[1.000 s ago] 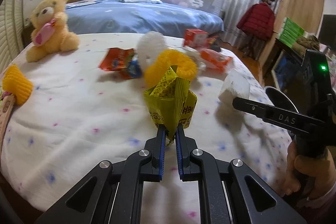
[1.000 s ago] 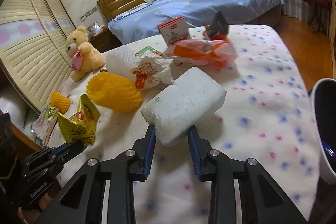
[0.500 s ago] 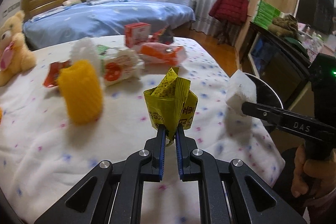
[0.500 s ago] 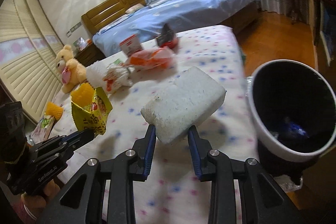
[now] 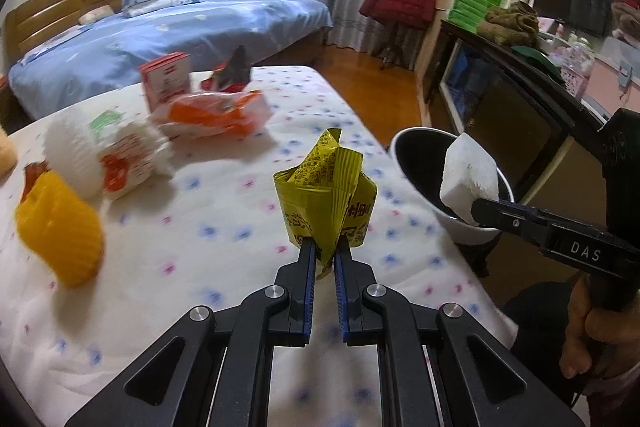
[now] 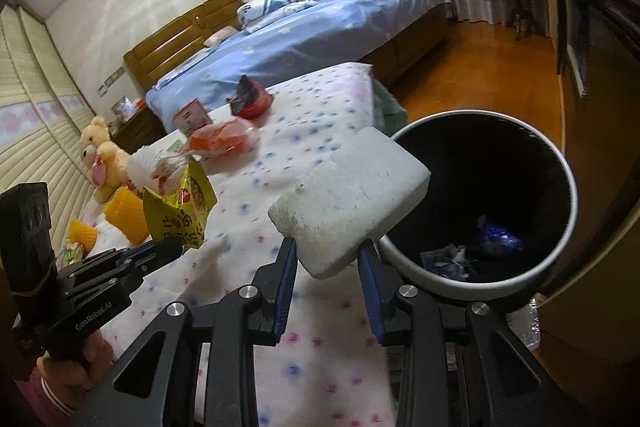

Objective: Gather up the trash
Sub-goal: 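Carry the yellow packet and white foam block with both tools over the bin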

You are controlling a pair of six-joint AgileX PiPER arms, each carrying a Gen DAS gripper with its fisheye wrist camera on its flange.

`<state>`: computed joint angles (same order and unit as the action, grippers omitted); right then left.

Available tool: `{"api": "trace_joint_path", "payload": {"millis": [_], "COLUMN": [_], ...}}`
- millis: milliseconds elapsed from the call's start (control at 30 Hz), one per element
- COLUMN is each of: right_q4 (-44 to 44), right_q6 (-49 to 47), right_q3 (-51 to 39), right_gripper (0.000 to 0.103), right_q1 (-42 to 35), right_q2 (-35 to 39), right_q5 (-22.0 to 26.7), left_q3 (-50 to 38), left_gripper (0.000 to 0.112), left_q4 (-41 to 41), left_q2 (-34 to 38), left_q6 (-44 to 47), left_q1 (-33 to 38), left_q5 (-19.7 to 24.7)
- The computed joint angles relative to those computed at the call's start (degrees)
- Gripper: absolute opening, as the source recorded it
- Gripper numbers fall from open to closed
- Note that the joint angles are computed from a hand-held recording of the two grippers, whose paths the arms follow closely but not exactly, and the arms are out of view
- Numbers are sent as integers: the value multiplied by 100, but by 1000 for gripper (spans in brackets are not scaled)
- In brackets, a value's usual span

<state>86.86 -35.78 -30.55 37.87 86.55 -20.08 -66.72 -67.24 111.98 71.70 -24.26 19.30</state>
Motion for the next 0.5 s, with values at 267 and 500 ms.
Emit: {"api": "trace_joint_path", "payload": {"millis": [267, 500], "right_q4": [-134, -546], "right_q6": [89, 348], "right_q3": [376, 638], "right_gripper": [31, 31], "right_q1": [-335, -855], "right_q2": [-332, -497], "right_q5": [68, 285], "left_q3": [-479, -1145], "left_gripper": [8, 8], "left_q4": [457, 1288], "left_q2": [334, 702], "left_q6": [-511, -1413], "left_q1": [-343, -640], "left_q5": [-17, 123]}}
